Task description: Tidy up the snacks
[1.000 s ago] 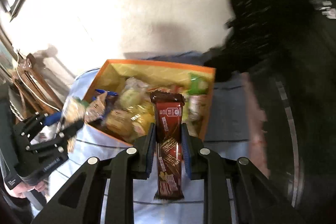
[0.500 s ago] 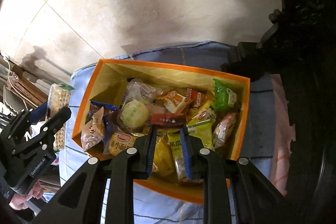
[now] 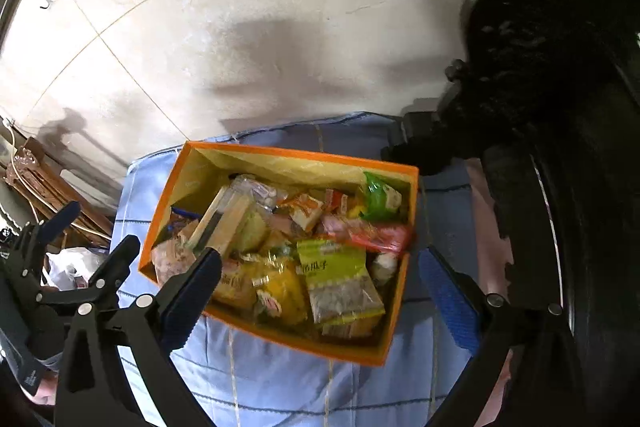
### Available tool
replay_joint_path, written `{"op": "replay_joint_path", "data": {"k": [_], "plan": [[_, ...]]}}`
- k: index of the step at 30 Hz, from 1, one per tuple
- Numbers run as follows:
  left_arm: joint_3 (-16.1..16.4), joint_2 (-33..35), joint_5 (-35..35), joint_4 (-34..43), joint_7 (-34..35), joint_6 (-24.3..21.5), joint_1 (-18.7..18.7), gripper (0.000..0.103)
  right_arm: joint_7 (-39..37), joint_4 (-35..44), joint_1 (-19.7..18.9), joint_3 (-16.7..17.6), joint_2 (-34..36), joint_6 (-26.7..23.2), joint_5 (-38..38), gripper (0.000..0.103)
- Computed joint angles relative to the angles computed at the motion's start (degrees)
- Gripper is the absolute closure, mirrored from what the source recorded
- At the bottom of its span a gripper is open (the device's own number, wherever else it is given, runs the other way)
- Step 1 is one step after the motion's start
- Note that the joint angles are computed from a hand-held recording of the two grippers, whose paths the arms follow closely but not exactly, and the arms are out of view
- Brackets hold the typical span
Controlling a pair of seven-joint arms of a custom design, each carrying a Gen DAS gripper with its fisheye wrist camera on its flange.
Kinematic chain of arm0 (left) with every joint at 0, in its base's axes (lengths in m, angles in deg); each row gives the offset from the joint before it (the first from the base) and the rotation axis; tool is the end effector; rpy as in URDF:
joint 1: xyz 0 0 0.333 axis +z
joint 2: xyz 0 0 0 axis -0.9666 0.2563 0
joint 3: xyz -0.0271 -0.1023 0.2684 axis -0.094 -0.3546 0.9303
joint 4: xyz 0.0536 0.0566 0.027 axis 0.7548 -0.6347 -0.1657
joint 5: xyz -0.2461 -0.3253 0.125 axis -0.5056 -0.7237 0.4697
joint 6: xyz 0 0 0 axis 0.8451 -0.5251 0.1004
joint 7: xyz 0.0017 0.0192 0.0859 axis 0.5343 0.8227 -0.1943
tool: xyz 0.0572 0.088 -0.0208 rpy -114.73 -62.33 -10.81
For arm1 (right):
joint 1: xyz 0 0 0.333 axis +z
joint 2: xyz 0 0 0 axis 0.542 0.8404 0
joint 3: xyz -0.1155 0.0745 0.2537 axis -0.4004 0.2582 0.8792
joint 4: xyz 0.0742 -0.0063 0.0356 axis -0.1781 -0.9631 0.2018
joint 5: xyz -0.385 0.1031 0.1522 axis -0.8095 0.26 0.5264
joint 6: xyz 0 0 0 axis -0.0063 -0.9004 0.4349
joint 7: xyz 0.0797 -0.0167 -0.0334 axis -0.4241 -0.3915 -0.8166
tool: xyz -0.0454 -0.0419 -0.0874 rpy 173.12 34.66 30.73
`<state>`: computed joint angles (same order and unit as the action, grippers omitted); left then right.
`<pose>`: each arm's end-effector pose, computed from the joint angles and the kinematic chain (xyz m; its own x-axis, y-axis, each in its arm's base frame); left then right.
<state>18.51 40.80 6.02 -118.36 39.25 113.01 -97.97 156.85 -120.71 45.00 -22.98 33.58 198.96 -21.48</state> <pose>0.6392 -0.3536 0.5857 -0.2854 -0.9458 -0.1553 -0.7220 0.3187 -0.6141 0.6381 0.1572 0.6035 -0.1818 -0.9743 -0.1332 -0.8840 0.2212 -0.4118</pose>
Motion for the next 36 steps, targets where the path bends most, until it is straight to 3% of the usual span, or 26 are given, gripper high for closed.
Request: {"op": "replay_joint_path", "data": {"k": [4, 7, 9, 10, 12, 16, 20, 26, 36], "plan": [[-1.12, -8.62, -3.04, -12.68, -3.62, 4.62, 1.64, 0.004, 2.82, -11.17, 1.00, 0.97, -9.21, 1.66, 0.06, 0.004], [-2.79, -14.88, -5.13, -20.24, -6.48, 3.69, 2.62, 0.004, 9.19, -20.97, 1.96, 2.58, -16.92, 4.80, -4.61, 0.004], [-3.92, -19.82, -11.23, -26.03, -4.02, 6.05, 4.16, 0.004, 14.06, -27.67, 2.34, 4.57, -22.45, 7.54, -9.61, 0.004], [-4.45, -22.56, -11.64, -29.58, -4.89, 8.38, 4.64, 0.004, 15.56, -29.59, 2.58, 5.16, -24.15, 8.18, -11.02, 0.004], [-5.97, -26.02, -8.79, -33.35, -7.55, 8.56, 5.70, 0.004, 17.85, -32.54, 3.22, 5.79, -26.76, 8.70, -12.06, 0.003], [-7.53, -29.56, -8.82, -36.31, -6.66, 8.77, 7.06, 0.004, 20.52, -35.49, 4.16, 7.12, -29.98, 7.60, -14.34, 0.004], [-6.70, -32.94, -18.62, -39.27, -2.30, 11.83, 6.96, 0.004, 21.57, -37.02, 4.76, 6.88, -32.14, 7.86, -14.68, 0.004], [-10.53, -34.66, -12.54, -38.31, -7.51, 8.68, 10.16, 0.004, 21.18, -37.12, 5.39, 7.19, -33.31, 6.69, -15.40, 0.004], [-10.67, -36.27, -10.21, -38.21, -9.28, 5.71, 10.23, 0.004, 22.86, -35.76, 5.14, 8.38, -33.57, 5.21, -18.16, 0.004]]}}
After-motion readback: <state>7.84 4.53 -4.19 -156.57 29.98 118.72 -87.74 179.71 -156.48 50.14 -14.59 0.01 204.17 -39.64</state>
